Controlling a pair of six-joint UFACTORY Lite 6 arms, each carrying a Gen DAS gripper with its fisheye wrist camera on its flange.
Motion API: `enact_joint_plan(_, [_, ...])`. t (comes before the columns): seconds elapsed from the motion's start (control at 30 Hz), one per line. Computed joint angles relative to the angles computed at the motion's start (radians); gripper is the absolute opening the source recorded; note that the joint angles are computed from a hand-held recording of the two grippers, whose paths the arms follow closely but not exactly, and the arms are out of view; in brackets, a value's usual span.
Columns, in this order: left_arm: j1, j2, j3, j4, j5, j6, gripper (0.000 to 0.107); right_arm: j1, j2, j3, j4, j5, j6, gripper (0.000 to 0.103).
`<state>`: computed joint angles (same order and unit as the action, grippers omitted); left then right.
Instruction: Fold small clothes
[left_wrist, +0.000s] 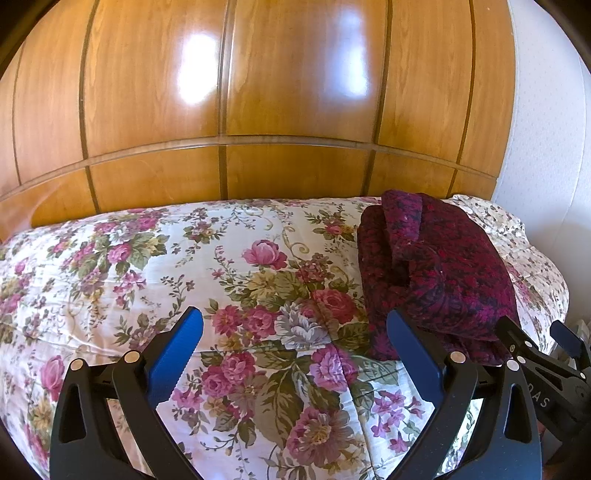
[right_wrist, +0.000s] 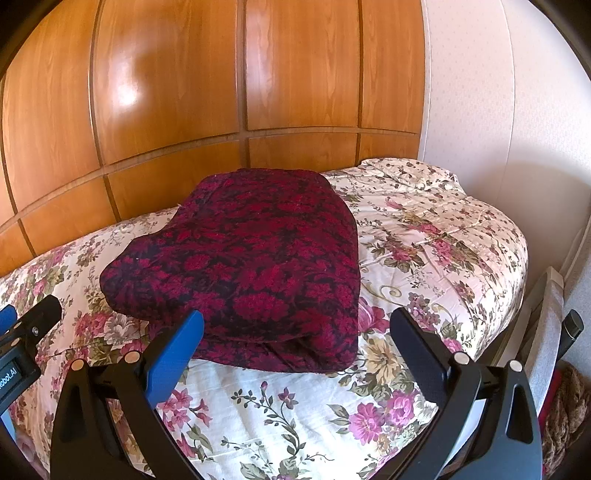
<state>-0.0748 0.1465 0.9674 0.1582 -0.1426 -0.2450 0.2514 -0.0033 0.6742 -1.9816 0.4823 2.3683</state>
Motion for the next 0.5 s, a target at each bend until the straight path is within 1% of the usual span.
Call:
enact_joint_plan(0.07, [-0.002, 0.007, 0.004, -0.034, 0.000, 0.038, 0.099, 0.004, 0.001, -0.003, 0.002, 0.003, 0.001, 0.101])
enact_joint_plan(0.13, [-0.002, 0.011, 0.007, -0.026, 0.002, 0.031, 0.099, 0.001, 0.002, -0.003, -0.006, -0.001, 0.007, 0.101])
enact_joint_plan(0.2, [-0.006, 0.018, 0.010, -0.073, 0.003, 0.078, 0.099, 0.000, 0.002, -0.005, -0.008, 0.000, 0.009, 0.101])
enact_joint_plan(0.27, [-0.004, 0.026, 0.015, -0.015, 0.009, 0.016, 0.099, -0.002, 0.003, -0.004, -0.013, -0.001, 0.014, 0.100])
enact_joint_plan(0.33, [-0.002, 0.035, 0.021, -0.015, 0.018, 0.003, 0.099, -0.004, 0.004, -0.003, -0.016, -0.003, 0.016, 0.100])
enact_joint_plan(0.4, [0.003, 0.043, 0.026, 0.049, 0.022, -0.071, 0.099, -0.006, 0.005, -0.004, -0.024, -0.001, 0.022, 0.101])
enact_joint_plan(0.5, [0.006, 0.046, 0.023, 0.041, 0.022, -0.068, 0.099, -0.007, 0.006, -0.004, -0.024, -0.001, 0.021, 0.101])
